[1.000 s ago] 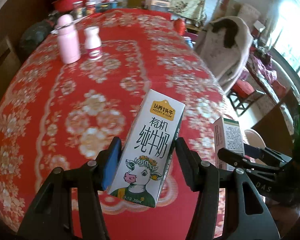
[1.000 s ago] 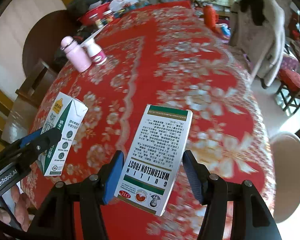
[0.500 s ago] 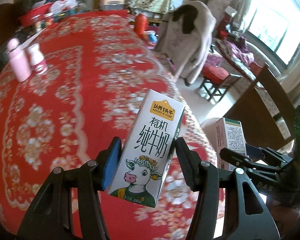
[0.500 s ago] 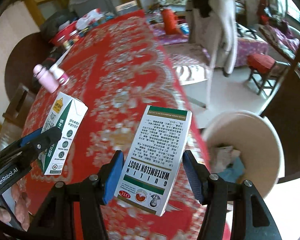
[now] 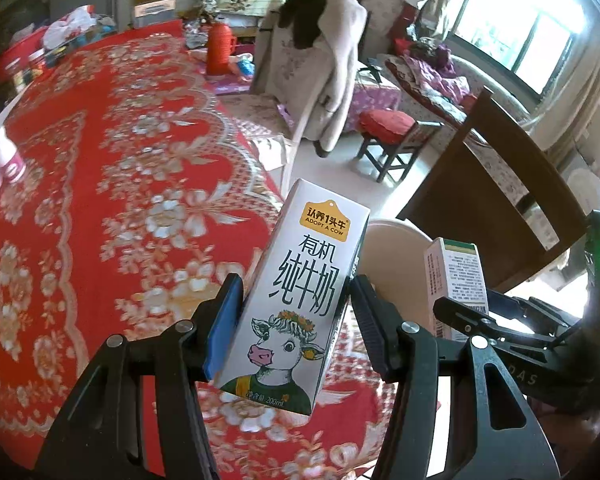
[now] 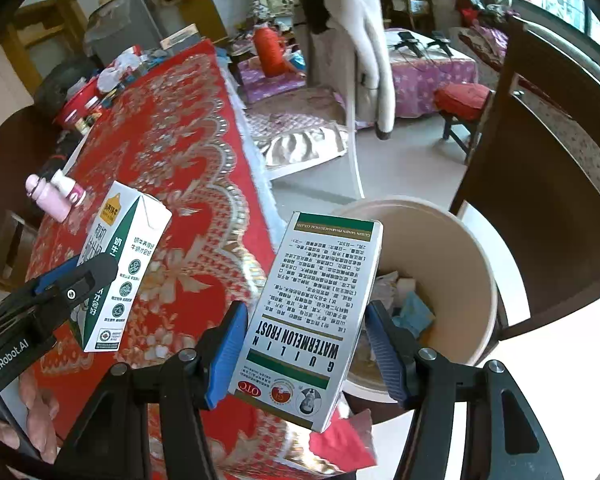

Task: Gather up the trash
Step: 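Carry the milk carton and Watermelon Frost box over the beige bin and open both tools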

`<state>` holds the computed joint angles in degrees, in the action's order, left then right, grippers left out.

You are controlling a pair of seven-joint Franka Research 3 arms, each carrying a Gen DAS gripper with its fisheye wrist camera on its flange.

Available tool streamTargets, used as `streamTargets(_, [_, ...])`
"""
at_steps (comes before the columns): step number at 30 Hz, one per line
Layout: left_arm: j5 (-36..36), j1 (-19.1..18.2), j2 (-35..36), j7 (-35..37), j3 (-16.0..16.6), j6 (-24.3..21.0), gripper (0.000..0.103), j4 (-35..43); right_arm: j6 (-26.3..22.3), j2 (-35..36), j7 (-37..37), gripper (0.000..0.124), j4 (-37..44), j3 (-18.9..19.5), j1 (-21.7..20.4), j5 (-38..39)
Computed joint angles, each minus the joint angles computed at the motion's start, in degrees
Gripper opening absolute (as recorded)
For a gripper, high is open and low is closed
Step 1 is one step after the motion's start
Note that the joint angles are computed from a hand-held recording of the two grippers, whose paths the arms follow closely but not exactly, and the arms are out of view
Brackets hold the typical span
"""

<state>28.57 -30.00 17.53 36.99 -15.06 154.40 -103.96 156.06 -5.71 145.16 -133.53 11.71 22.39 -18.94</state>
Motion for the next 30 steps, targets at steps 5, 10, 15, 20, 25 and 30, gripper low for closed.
streamTargets(5, [-0.8, -1.0, 3.1, 1.6, -0.6, -0.9, 0.054, 3.8, -0.2, -1.6, 0.5, 0.059, -1.8, -0.2, -0.9, 0.0])
streamTargets(10, [-3.0, -1.6, 5.9, 4.1, -1.1, -1.3, 0.054, 7.0, -0.1, -2.9, 0.3, 0.059, -3.7, -0.1, -2.2, 0.8])
streamTargets(15, [-5.0, -2.3, 8.3, 6.4, -1.3, -1.8, 0.054, 9.8, -0.3, -3.4, 0.1, 0.059, -4.6, 0.0, -3.2, 1.4])
streamTargets(20, [-6.6, -3.0, 10.6, 8.8, -1.3, -2.4, 0.054, 12.7, -0.1, -3.2, -0.3, 0.059, -5.2, -0.2, -4.0, 1.8])
streamTargets(25, [-9.5, -2.8, 13.0, 11.7, -2.1, -3.1, 0.054, 15.7, 0.4, -2.8, -0.3, 0.059, -5.3, -0.5, -4.7, 1.8])
streamTargets(30, [-11.4, -3.4, 15.1, 13.2, -2.1, -4.3, 0.054, 18.7, 1.1, -2.5, -0.5, 0.059, -5.5, -1.0, -5.2, 2.2])
